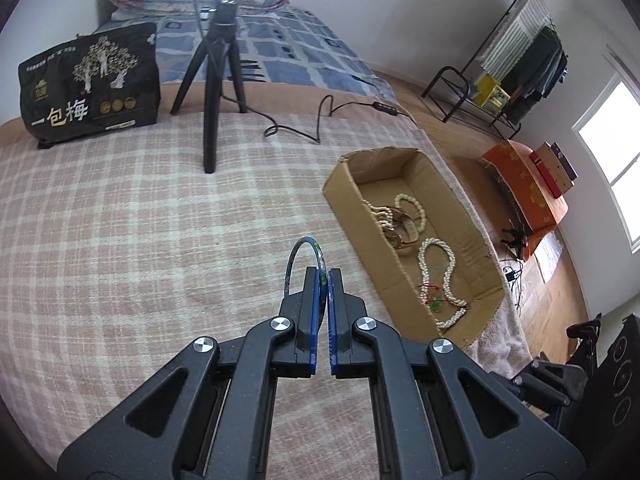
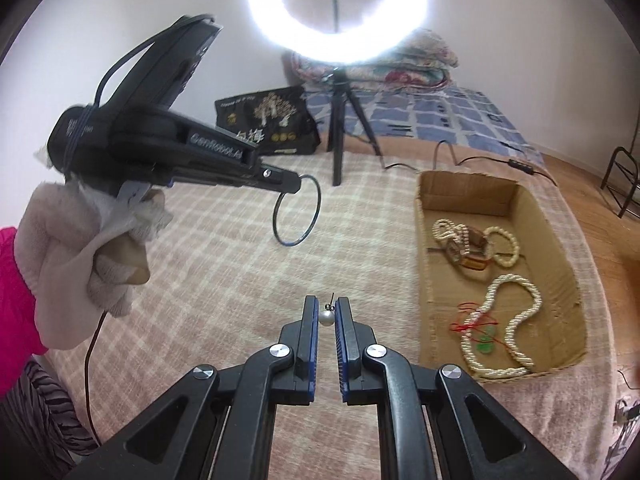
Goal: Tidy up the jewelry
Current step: 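Carry the bangle with the left tool while the right tool carries the earring to the box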
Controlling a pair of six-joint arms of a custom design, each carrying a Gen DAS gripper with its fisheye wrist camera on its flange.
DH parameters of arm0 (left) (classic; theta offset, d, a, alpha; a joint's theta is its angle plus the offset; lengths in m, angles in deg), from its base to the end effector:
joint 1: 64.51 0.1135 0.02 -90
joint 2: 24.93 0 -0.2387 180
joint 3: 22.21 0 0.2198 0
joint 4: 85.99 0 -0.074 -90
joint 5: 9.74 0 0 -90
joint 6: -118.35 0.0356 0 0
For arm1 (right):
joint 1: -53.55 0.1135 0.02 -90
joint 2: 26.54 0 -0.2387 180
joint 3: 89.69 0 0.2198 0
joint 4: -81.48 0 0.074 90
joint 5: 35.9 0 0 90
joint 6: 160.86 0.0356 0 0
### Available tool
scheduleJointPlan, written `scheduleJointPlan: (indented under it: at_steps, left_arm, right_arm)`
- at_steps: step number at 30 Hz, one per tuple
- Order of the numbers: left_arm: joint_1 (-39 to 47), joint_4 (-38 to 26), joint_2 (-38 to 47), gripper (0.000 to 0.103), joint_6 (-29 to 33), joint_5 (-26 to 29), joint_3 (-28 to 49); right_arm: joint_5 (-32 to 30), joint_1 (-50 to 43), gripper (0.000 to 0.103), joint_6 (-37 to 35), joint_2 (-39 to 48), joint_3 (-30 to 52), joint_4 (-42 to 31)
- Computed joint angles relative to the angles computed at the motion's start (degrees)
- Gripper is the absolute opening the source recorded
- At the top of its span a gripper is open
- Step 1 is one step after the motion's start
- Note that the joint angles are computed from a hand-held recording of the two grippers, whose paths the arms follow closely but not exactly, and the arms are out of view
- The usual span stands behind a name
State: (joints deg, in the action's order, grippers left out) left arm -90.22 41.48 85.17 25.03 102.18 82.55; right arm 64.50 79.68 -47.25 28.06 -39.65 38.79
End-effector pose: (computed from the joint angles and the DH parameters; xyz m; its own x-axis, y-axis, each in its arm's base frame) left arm 0.3346 -0.1759 0.2266 -0.7954 0.3233 -0.5126 0.5362 0.7698 -0.3464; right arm 0.1598 0.0712 0.2105 -0.7335 0.0790 -0.6751 -0.0321 0.9881 0.1504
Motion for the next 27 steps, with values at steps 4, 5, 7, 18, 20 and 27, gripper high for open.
scheduleJointPlan:
  at_steps: [4,5,7,18,20,27]
  left_arm:
    - [-1.5,0.2,-0.7,0.002,-0.6,0.3,0.3]
    - [-1.8,0.2,-0.9,0.001,-0.8,0.4,0.6]
    - [-2.5,0.1,-1.2,0.002,-1.3,0.7,1.1]
    - [-9.0,0.0,-0.9,0.002,-3.4,0.8,4.6]
    - [-10.4,0.0,0.1,0.002,-4.1,0.6,6.2]
    - [-15.0,-1.5,6.0,0.001,-5.5,-1.1,13.7]
  right_arm:
    - [-1.2,-4.1,0.006,-1.5,-4.4,-0.5,-2.7]
    - [-1.7,-5.6,0.006,-2.1,-5.7,-0.6,-3.6]
    - [-2.7,-8.2,0.006,-3.1,-7.6,-0.8,-4.9]
    - [-10.8,-26.7,0.006,-11.0,-13.2,-2.7,-8.5]
    - [-12.5,-30.0,0.006,-12.5,-13.2,-3.1,-8.3]
    - [-16.9,-37.8,0.006,-15.7,-12.0,-4.4,-7.5]
